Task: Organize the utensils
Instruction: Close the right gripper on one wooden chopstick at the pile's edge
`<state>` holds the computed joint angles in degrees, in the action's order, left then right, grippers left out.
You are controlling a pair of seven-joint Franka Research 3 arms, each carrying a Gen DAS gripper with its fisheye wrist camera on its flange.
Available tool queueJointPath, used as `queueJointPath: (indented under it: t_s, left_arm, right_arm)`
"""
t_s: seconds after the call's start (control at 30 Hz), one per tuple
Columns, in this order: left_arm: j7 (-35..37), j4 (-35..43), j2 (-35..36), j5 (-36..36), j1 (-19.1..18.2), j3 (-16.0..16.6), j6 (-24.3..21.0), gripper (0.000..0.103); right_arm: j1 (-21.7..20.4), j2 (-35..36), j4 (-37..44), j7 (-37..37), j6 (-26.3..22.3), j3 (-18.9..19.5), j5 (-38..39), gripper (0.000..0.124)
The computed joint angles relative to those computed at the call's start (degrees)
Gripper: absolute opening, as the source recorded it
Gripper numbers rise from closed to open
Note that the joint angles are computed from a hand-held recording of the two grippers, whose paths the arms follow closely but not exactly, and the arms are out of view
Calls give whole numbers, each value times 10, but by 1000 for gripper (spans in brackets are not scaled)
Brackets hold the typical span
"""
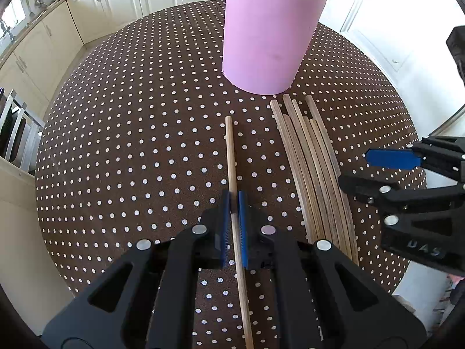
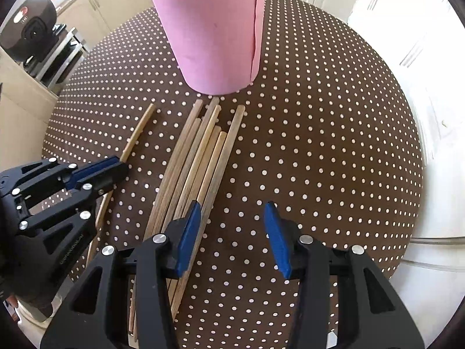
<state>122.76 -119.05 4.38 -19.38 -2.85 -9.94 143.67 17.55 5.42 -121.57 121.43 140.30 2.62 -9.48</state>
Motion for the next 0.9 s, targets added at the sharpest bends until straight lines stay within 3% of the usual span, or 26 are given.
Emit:
queueJointPath:
  t_s: [0.2, 0.33, 0.5, 0.9]
  left_arm:
    - [-4, 9, 7, 8, 1, -1, -1, 7]
    - [-8, 2, 5, 1, 1, -2, 7, 7]
    - [-31, 12, 10, -10, 5, 0, -8, 7]
    - [-79, 43, 28, 12, 9, -1, -31, 7]
  right_arm:
    - [18, 31, 29, 48, -10, -3, -59, 43]
    - [20, 43, 41, 28, -9, 0, -26, 24]
    - [34, 64, 67, 13, -31, -1, -14, 11]
    - [44, 35, 25, -15, -33, 7, 4, 7]
